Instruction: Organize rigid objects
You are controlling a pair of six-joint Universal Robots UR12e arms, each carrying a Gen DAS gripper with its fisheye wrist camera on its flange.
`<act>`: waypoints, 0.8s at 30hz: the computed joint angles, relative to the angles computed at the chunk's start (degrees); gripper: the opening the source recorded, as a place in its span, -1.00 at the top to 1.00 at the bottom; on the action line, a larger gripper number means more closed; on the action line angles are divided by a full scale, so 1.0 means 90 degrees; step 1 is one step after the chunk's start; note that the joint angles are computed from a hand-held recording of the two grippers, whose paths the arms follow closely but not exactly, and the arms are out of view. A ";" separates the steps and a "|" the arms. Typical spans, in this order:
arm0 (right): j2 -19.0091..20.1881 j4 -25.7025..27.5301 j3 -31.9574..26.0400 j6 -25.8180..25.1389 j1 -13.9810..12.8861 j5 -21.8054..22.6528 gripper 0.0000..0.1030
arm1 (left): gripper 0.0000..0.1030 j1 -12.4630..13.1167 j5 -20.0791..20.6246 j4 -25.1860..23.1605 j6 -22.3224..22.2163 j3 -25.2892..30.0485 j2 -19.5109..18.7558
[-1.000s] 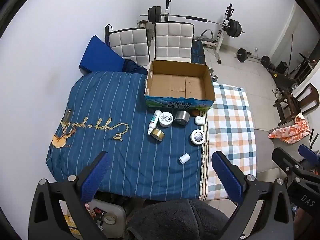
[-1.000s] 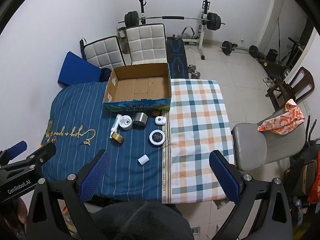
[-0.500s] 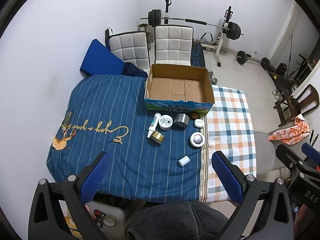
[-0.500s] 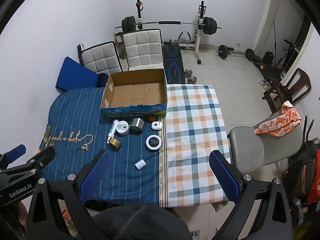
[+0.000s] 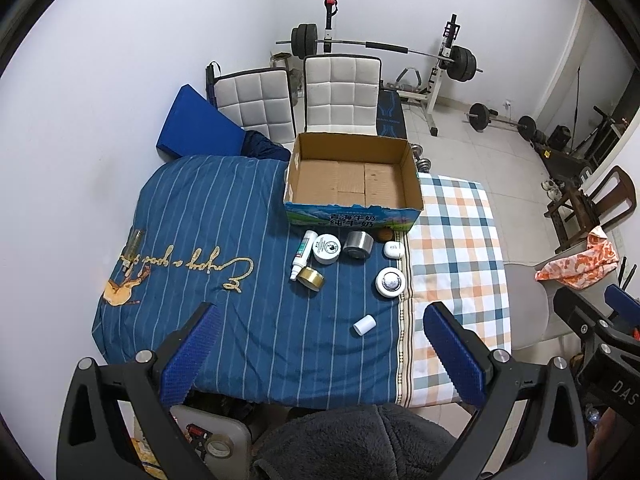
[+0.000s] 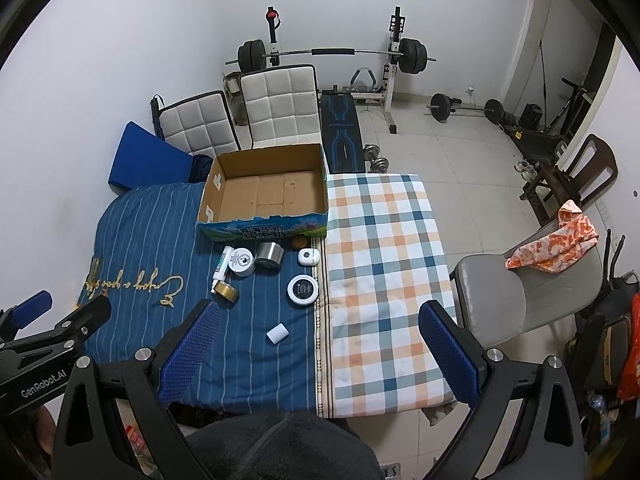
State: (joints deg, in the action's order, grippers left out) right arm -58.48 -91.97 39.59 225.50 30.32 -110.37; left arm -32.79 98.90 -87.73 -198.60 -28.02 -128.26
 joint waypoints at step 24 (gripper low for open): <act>-0.0022 -0.0023 0.0014 -0.0018 -0.0023 -0.0033 -0.97 | -1.00 -0.0055 0.0009 0.0027 -0.0068 0.0090 -0.0062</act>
